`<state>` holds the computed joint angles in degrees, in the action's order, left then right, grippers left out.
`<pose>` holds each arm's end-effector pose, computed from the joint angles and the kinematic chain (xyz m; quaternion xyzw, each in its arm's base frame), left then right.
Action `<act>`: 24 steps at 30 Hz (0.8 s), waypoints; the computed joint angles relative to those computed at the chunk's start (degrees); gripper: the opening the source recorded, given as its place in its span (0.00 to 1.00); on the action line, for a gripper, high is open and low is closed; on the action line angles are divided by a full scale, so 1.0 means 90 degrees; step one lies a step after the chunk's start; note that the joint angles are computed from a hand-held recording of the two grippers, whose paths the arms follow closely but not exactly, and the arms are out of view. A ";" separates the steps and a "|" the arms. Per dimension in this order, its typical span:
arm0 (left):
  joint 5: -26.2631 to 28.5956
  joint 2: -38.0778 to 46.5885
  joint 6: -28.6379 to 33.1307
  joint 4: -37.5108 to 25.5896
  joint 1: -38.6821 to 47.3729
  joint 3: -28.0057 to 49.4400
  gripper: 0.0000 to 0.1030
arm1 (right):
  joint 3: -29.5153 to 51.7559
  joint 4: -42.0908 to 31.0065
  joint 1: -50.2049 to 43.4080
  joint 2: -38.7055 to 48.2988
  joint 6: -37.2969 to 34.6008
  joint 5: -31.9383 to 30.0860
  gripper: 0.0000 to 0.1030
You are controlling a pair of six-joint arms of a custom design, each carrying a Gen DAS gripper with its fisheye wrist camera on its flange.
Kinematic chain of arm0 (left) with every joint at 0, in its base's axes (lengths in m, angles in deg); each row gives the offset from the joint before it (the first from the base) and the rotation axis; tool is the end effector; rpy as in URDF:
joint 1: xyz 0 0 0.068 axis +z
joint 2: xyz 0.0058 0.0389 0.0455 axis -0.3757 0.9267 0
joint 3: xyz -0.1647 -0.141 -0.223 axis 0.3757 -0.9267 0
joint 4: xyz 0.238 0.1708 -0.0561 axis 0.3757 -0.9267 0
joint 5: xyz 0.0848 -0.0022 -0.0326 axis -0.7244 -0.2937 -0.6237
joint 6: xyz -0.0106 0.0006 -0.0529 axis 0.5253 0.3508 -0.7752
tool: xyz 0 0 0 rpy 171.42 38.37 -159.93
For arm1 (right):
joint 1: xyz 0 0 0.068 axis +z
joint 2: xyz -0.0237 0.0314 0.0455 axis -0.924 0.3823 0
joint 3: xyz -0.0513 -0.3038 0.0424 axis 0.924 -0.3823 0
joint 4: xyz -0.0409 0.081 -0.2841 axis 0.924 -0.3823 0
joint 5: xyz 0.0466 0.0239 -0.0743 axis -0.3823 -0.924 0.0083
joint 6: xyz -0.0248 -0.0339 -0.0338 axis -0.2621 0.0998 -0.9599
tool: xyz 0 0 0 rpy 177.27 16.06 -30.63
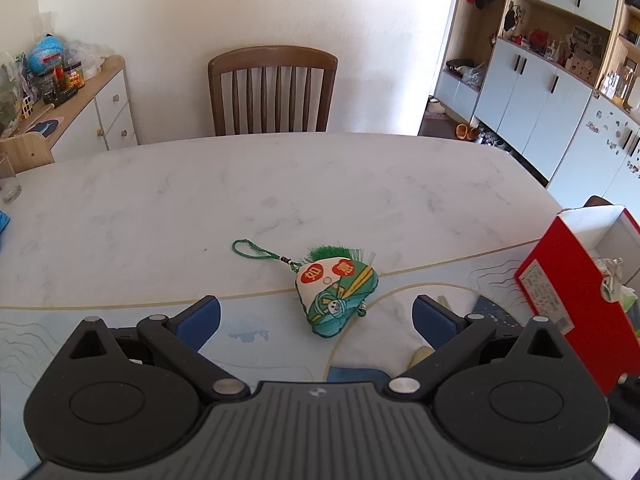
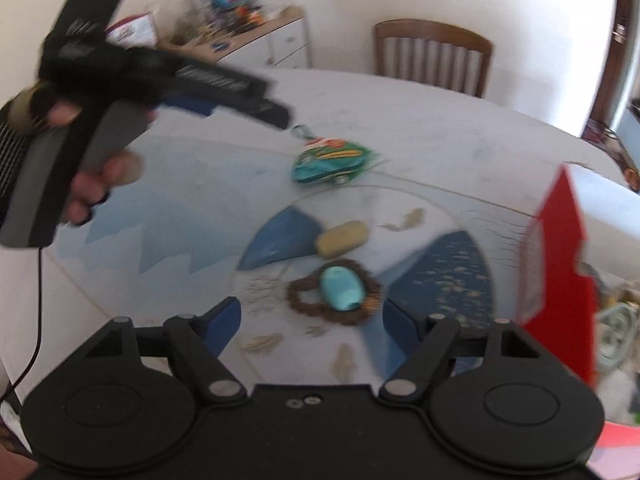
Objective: Organize objects
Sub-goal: 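Move left tool to green sachet while right tool moves to bead bracelet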
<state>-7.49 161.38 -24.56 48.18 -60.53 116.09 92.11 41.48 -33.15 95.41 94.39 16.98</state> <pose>0.3000 -0.2266 0.0674 0.0796 0.9251 -0.0757 0.3635 0.1655 0.1127 0.0348 -0.1809 0.9289 0.1221 0.2992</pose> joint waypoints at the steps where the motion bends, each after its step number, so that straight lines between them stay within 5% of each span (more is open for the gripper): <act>1: 0.0021 0.0078 0.0028 -0.0002 0.0026 0.0068 1.00 | 0.0111 0.0001 0.0111 0.0152 0.0019 0.0037 0.70; 14: 0.0393 0.1255 -0.0095 -0.0419 0.0384 0.1278 1.00 | 0.1047 0.0100 0.0492 0.1528 0.0102 0.0093 0.51; 24: -0.0028 0.2019 0.0691 -0.0614 0.0143 0.2121 1.00 | 0.1368 0.0083 0.0489 0.2007 0.0059 0.0120 0.39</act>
<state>-7.74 179.55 -18.35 42.65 -59.24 135.17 104.42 42.23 -28.74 113.47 94.92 18.06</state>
